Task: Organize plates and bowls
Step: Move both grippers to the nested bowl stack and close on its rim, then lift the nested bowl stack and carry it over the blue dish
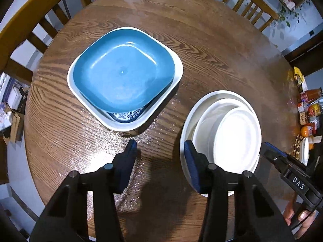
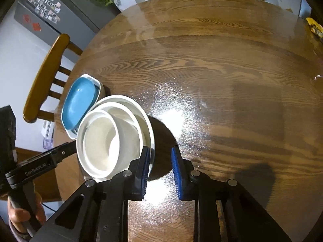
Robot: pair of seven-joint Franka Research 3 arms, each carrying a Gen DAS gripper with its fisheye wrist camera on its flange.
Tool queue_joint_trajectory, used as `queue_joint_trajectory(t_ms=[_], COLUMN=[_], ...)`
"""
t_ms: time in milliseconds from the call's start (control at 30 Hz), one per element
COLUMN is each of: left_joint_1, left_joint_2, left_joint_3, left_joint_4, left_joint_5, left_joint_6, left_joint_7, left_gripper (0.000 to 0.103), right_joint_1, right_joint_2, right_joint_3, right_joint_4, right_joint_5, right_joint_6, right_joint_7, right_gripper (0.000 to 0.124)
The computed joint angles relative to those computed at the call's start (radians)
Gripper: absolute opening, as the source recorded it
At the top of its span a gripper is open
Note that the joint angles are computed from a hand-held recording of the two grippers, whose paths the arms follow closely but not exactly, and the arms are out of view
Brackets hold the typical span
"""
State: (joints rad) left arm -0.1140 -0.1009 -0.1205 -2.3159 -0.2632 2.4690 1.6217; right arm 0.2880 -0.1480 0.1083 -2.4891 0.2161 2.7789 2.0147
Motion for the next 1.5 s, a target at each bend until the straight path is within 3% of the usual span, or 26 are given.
queue_joint_trajectory(t_ms=[133, 200, 367, 467, 667, 767, 1100, 1500], left_joint_1=[-0.001, 0.001, 0.005, 0.009, -0.001, -0.014, -0.039, -0.053], left_joint_2=[0.025, 0.034, 0.062, 0.073, 0.065, 0.047, -0.001, -0.050], left_joint_3=[-0.008, -0.008, -0.013, -0.016, -0.032, -0.041, -0.032, 0.008], left_joint_4=[0.022, 0.029, 0.051, 0.059, 0.032, 0.002, -0.047, -0.052], left_joint_5=[0.032, 0.023, -0.032, -0.087, -0.111, -0.061, -0.027, -0.051], left_joint_6=[-0.010, -0.019, -0.040, -0.049, 0.001, 0.056, 0.116, 0.101], left_joint_7=[-0.005, 0.006, 0.053, 0.090, 0.100, 0.055, 0.023, 0.077], left_gripper=[0.044, 0.041, 0.027, 0.015, 0.001, 0.001, 0.000, 0.000], right_joint_1=[-0.011, -0.001, 0.014, 0.023, 0.025, 0.018, 0.009, 0.002], right_joint_2=[0.029, 0.047, 0.058, 0.060, 0.051, 0.049, 0.039, 0.000], right_joint_3=[0.006, -0.005, -0.021, -0.025, -0.013, -0.004, 0.009, 0.022], right_joint_4=[0.045, 0.059, 0.053, 0.047, 0.025, 0.022, 0.018, 0.009], right_joint_5=[-0.066, -0.032, 0.072, 0.140, 0.141, 0.098, -0.021, -0.078], right_joint_6=[-0.063, -0.076, -0.054, -0.036, 0.014, 0.022, 0.026, 0.035], right_joint_7=[0.027, -0.005, -0.081, -0.137, -0.107, -0.054, 0.081, 0.156], right_gripper=[0.023, 0.021, 0.020, 0.012, 0.009, 0.009, 0.009, 0.009])
